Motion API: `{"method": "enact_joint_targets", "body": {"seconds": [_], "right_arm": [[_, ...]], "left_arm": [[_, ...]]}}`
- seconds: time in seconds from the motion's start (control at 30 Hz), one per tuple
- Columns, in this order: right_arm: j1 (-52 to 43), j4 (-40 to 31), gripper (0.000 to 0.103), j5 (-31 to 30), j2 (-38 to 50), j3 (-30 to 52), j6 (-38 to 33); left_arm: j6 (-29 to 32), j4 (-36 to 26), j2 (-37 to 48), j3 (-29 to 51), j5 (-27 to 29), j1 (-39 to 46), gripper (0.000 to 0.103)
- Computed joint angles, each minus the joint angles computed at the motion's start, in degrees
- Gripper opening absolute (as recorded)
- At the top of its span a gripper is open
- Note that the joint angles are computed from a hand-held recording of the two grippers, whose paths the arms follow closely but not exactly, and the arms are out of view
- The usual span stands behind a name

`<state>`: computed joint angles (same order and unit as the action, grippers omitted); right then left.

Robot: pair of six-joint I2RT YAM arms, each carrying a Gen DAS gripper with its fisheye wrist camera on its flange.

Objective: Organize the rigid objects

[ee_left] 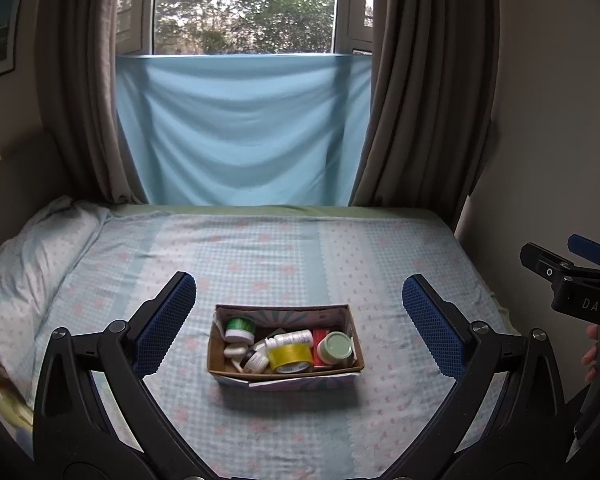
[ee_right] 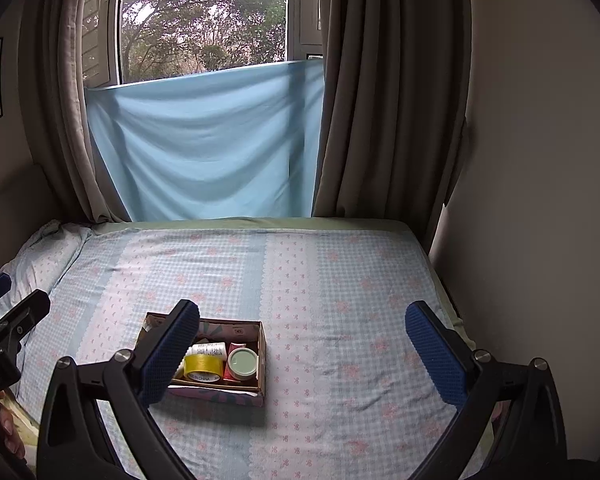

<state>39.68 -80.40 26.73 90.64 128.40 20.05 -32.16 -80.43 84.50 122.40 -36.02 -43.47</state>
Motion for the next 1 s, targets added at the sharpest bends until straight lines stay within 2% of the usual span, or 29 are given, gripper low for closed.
{"method": "enact_joint_targets", "body": {"seconds": [0.7,1.0], "right_arm": [[0.1,-0.08,0.102,-0.04,0.51,0.75,-0.22],[-0.62,0.57,0.102,-0.13,0.69,0.65,-0.54]], "left_arm": [[0.14,1.85,-0.46,-1.98,0.34,-0.46,0.103],[1.49,4.08,-1.41,-3.65,2.77,1.03,0.103]]}}
